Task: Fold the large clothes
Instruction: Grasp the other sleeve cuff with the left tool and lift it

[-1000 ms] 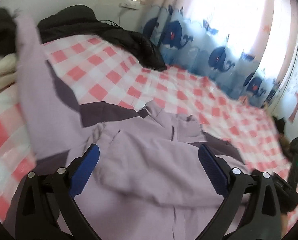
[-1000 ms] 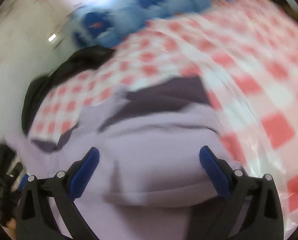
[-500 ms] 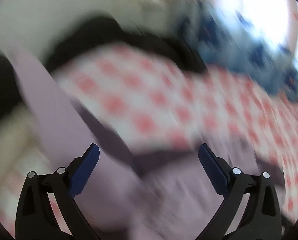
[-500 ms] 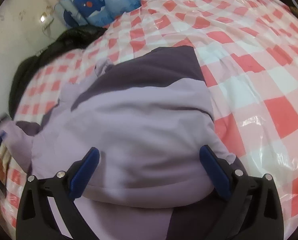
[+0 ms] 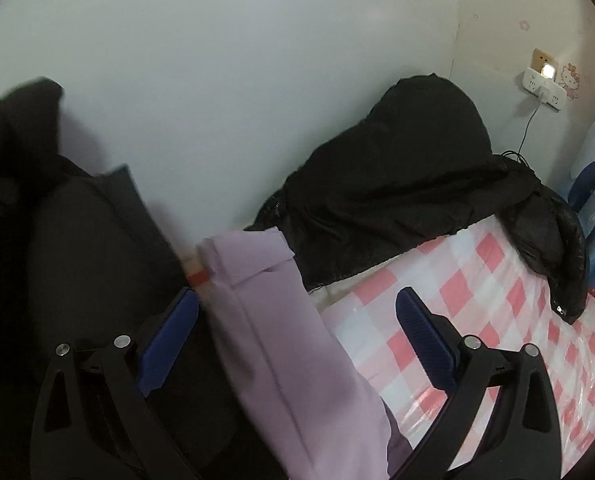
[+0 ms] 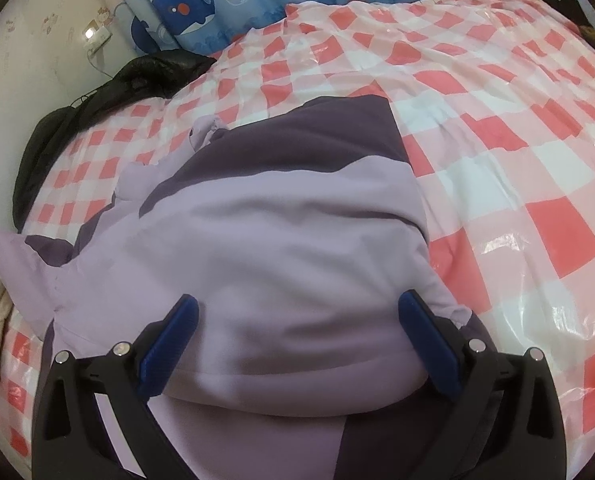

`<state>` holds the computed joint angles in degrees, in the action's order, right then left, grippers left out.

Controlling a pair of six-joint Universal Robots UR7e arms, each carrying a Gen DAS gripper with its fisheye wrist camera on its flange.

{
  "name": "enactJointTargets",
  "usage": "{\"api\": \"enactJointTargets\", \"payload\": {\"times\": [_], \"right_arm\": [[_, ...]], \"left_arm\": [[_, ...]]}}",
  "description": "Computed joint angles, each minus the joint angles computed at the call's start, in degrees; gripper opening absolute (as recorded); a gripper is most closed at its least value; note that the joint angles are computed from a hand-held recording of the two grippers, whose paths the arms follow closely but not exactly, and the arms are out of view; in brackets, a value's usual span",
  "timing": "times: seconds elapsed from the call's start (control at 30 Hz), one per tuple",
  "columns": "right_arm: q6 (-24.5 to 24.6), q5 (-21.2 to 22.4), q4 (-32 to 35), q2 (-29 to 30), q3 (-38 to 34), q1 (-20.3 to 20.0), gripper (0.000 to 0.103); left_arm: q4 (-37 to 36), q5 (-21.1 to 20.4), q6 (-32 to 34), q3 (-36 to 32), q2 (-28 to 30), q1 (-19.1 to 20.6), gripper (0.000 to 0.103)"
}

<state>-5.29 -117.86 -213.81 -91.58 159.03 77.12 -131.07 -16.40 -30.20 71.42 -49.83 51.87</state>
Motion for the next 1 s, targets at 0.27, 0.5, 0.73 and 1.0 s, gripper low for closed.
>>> {"api": "enactJointTargets", "payload": {"times": [0.27, 0.5, 0.73, 1.0], "right_arm": [[-0.5, -0.6, -1.5, 1.1, 0.1, 0.2, 0.096], [0.2, 2.4, 0.1, -1.1, 0.6, -1.6, 0.096], [3.7, 8.0, 8.9, -9.6, 0.7, -4.8, 0.096], [6.0, 17.3, 20.3, -20.3, 1.2, -10.2, 0.096]], "left_arm": [[-5.1, 2.1, 4.7, 2.9, 0.3, 1.3, 0.075], [-22.7, -11.6, 18.6, 9.0, -3.9, 0.7, 0.009], [-37.8, -33.7, 25.9, 18.7, -10.6, -4.5, 0.008], [-37.6, -49.0, 19.7, 24.4, -11.8, -10.6, 0.008]]}}
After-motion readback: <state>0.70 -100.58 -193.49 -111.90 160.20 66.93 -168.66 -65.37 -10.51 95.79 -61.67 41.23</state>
